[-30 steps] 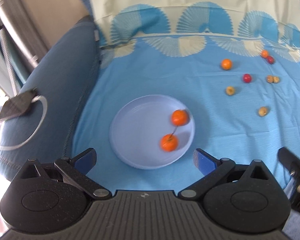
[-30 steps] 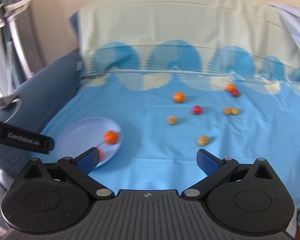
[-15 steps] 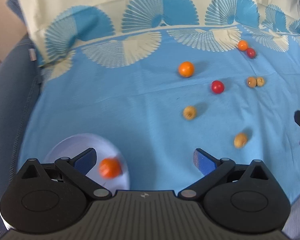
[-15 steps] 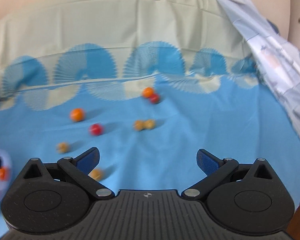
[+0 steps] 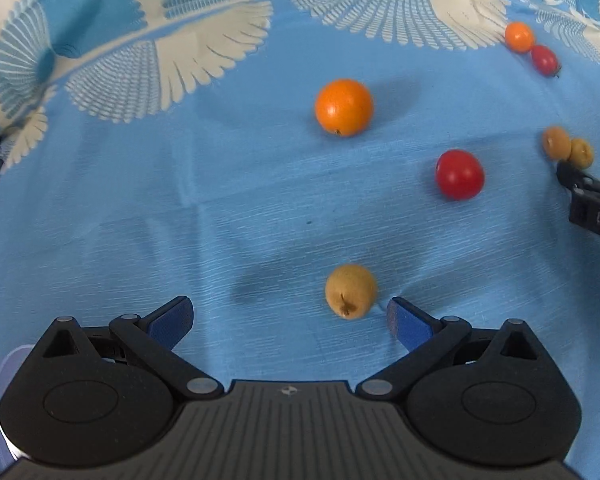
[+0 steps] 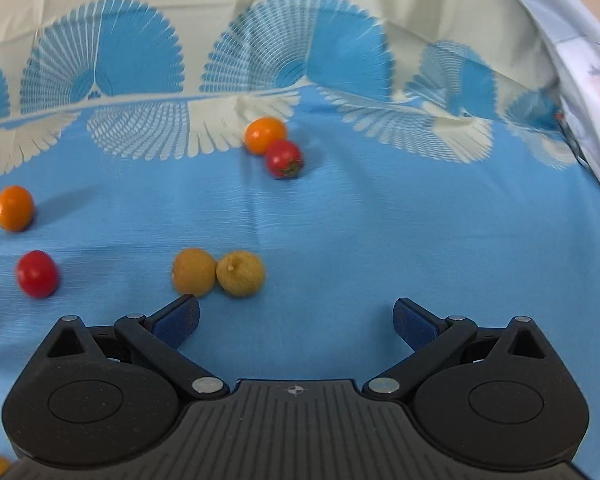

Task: Organize fruits
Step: 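Grasp a small yellow fruit with the left tool while the right tool grasps another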

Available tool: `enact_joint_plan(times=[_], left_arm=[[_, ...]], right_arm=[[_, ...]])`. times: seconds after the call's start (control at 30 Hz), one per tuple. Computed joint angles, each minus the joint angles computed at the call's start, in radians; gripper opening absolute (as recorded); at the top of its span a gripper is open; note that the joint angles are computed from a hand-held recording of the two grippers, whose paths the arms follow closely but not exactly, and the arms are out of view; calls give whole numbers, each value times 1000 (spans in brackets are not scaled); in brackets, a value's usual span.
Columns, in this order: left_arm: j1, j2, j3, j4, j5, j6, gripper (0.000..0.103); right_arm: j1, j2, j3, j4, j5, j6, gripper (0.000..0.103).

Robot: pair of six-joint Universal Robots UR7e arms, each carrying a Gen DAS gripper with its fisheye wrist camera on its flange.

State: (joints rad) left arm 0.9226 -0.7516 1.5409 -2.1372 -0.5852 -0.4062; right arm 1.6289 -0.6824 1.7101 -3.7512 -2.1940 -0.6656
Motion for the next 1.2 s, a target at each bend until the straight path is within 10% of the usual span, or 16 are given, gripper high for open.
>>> enact_joint_plan(times=[0.23, 0.3, 0.37, 0.6, 0.93, 1.1, 1.2], left_arm=[[6, -13, 11, -57, -29, 14, 94], [-1, -30, 31, -104, -70, 43, 47], [-8, -33, 33, -109, -91, 65, 24], [-50, -98, 116, -212, -104, 134, 18], [-138, -248, 258, -214, -92, 116, 13], [-95, -209, 227, -221, -135, 104, 50], [-55, -158, 161, -182, -171, 60, 52]], right_arm=[[-6, 26, -17, -70, 43, -70, 94], [0, 18, 0, -68, 60, -92, 49], [13, 17, 8, -53, 43, -99, 26], [41, -71, 94, 23, -18, 119, 26], [98, -203, 309, -46, -46, 200, 26], [97, -200, 338, -54, -62, 238, 26], [76, -185, 336, -67, -82, 276, 26]])
